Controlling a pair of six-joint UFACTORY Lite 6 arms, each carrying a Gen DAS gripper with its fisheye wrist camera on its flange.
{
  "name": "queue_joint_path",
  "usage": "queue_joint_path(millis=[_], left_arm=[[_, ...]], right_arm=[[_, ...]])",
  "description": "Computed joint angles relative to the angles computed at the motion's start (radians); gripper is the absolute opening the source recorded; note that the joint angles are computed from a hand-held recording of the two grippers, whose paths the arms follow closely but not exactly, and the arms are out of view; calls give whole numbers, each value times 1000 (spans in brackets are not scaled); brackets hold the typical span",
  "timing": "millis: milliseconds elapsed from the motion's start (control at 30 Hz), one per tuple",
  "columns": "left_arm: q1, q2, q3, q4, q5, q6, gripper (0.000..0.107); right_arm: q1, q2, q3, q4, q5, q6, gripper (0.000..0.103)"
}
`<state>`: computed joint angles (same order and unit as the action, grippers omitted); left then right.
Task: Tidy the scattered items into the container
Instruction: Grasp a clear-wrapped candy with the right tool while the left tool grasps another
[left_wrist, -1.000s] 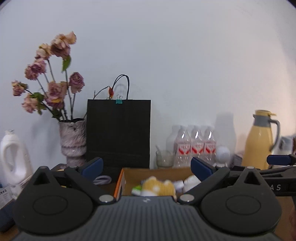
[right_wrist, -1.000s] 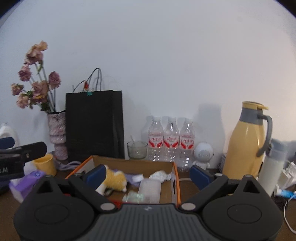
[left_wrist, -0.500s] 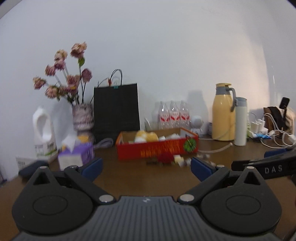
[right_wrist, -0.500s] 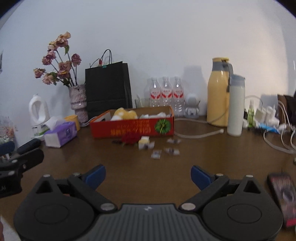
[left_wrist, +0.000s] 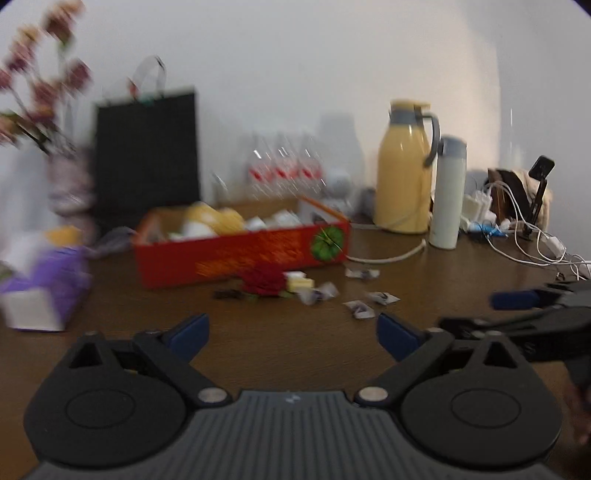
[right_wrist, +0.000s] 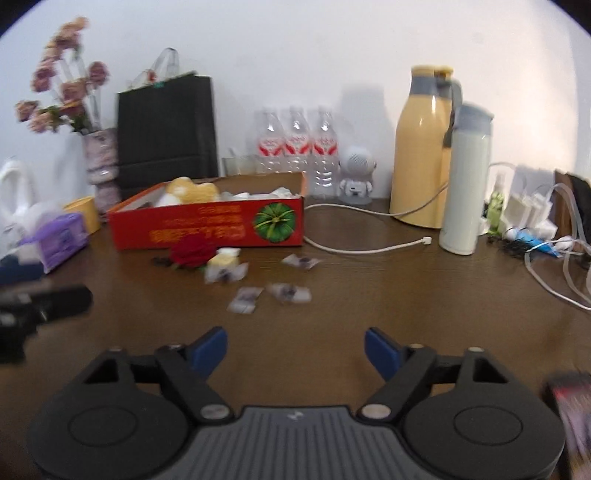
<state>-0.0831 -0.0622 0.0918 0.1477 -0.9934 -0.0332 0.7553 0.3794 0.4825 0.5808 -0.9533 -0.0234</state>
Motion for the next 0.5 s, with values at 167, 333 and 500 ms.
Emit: queue_joint_path(millis=[167,333,500], left_arm=[[-89,300,281,-110,8,-26,83],[-57,381,378,-22,111,-129,65],[-89,457,457,6,131,-121,58]], right_arm=[[-258,230,351,-294,201,36,71],[-280,346,553,-339,325,-35,62],[-301,398,593,-376,319,-23,31]])
